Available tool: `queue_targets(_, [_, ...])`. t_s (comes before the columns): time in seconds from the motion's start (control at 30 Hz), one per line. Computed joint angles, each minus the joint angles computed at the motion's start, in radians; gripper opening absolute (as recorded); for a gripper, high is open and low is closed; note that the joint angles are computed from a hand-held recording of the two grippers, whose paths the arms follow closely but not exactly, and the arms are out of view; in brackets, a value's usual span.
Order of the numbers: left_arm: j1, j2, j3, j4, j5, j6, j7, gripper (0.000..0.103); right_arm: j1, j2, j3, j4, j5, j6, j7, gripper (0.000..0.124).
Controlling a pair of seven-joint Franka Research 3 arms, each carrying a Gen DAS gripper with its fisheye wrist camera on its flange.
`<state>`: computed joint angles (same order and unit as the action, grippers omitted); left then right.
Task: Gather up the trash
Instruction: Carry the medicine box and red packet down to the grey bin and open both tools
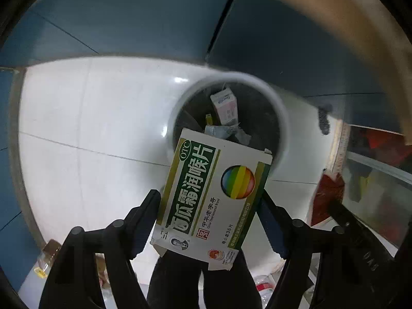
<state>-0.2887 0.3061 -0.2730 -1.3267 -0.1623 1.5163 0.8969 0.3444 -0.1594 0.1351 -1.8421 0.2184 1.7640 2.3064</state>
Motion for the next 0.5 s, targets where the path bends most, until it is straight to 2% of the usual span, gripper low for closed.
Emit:
queue_targets(0.07, [0.002, 0.005, -0.003, -0.081, -0.011, 0.06, 0.023, 0.073, 0.006, 0.017, 0.006, -0.093, 0.0, 0.077, -0.026, 0.016])
queue_targets(0.2, [0.002, 0.01, -0.006, -0.158, -0.009, 0.113, 0.06, 0.073, 0.023, 0.068, 0.013, -0.149, -0.016, 0.146, -0.049, 0.015])
queue_targets(0.5, [-0.005, 0.022, -0.009, -0.128, 0.024, 0.112, 0.102, 0.073, 0.031, 0.113, -0.006, -0.171, -0.02, 0.2, -0.071, 0.016])
